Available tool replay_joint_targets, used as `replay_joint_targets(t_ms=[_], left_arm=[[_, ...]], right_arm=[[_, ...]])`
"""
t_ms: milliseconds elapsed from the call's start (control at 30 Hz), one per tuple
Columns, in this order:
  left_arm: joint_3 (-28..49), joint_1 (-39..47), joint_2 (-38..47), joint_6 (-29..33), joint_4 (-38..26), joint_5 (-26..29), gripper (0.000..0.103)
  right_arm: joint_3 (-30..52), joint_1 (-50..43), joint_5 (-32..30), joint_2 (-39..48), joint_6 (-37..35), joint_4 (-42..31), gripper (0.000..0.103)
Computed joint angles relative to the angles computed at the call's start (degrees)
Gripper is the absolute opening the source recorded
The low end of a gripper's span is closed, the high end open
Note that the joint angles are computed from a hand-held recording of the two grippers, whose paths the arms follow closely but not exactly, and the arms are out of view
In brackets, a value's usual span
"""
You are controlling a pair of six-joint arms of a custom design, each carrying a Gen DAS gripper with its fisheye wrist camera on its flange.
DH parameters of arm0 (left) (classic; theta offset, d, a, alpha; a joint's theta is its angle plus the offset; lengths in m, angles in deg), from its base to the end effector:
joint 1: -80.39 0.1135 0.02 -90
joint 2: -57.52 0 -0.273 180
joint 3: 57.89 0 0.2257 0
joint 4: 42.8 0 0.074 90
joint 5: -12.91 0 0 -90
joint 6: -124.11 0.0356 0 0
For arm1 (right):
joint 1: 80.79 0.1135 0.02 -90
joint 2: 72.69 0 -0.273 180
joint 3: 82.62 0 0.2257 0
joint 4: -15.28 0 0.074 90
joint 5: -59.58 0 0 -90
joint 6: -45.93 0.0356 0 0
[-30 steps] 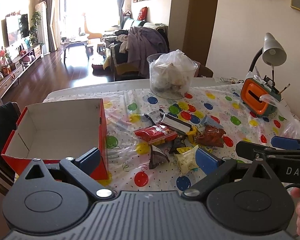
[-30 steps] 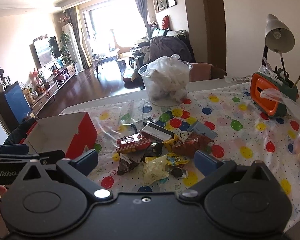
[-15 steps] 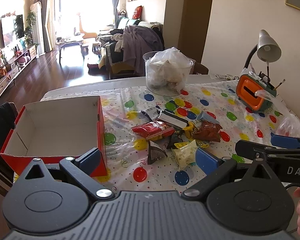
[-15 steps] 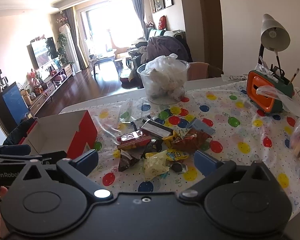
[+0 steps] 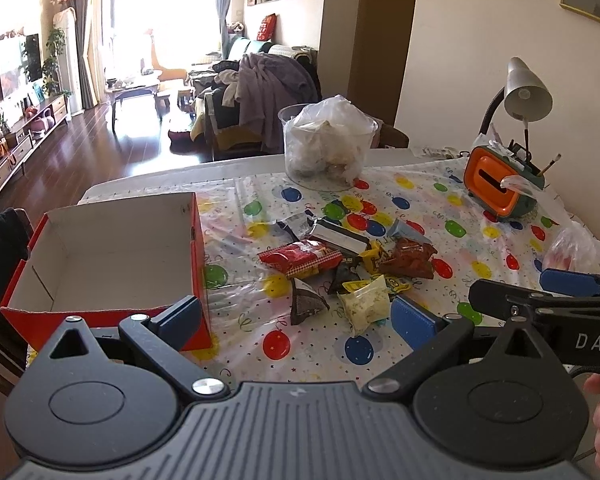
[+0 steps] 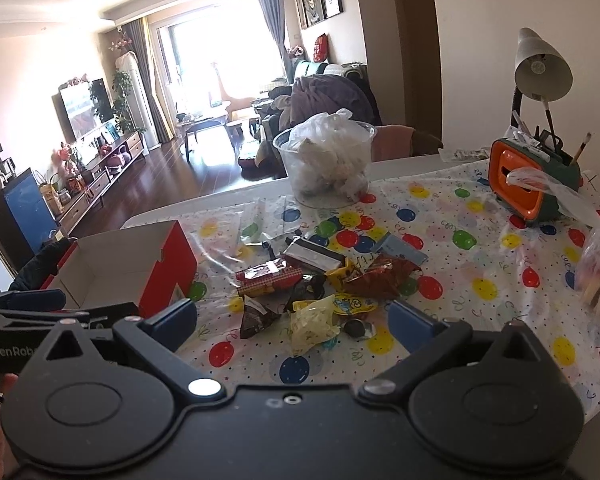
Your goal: Organize snacks
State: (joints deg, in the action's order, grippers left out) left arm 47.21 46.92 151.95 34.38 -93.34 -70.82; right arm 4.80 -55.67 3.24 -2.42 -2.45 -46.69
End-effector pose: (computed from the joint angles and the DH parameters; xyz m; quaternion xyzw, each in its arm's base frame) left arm 0.2872 -0.1945 0.3574 0.2847 0.8588 -0.1683 0.3912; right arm 0.2049 0.0743 0.3640 0.2369 0.8586 -0.0210 0.4541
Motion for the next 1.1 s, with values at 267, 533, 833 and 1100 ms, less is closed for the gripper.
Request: replay_joint_targets(t_ms=[267,533,833,1100], left_arm=[[0.1,-0.8,0.3,-0.7,0.1,-1.0,0.102],[5.8,-3.9,5.4,-2.0,-1.9,-4.0,0.102],[13.4,-6.0,13.6,-3.6,-4.9,-5.1,0.102],[22.1,-6.6,23.7,-5.3,-6.5,-6.8,0.101]], right_arm=[[0.0,-0.2,0.8,-0.7,-1.7,-0.1,0.102],[-4.2,-9.8,-8.5,-2.8,-10.6,6.5,0.101],[-10.3,-25.1,-24.2,-1.6,-23.5,11.7,0.097],[-12.1,-32.9,-34.7,4.4,-33.9,17.7,0.096]])
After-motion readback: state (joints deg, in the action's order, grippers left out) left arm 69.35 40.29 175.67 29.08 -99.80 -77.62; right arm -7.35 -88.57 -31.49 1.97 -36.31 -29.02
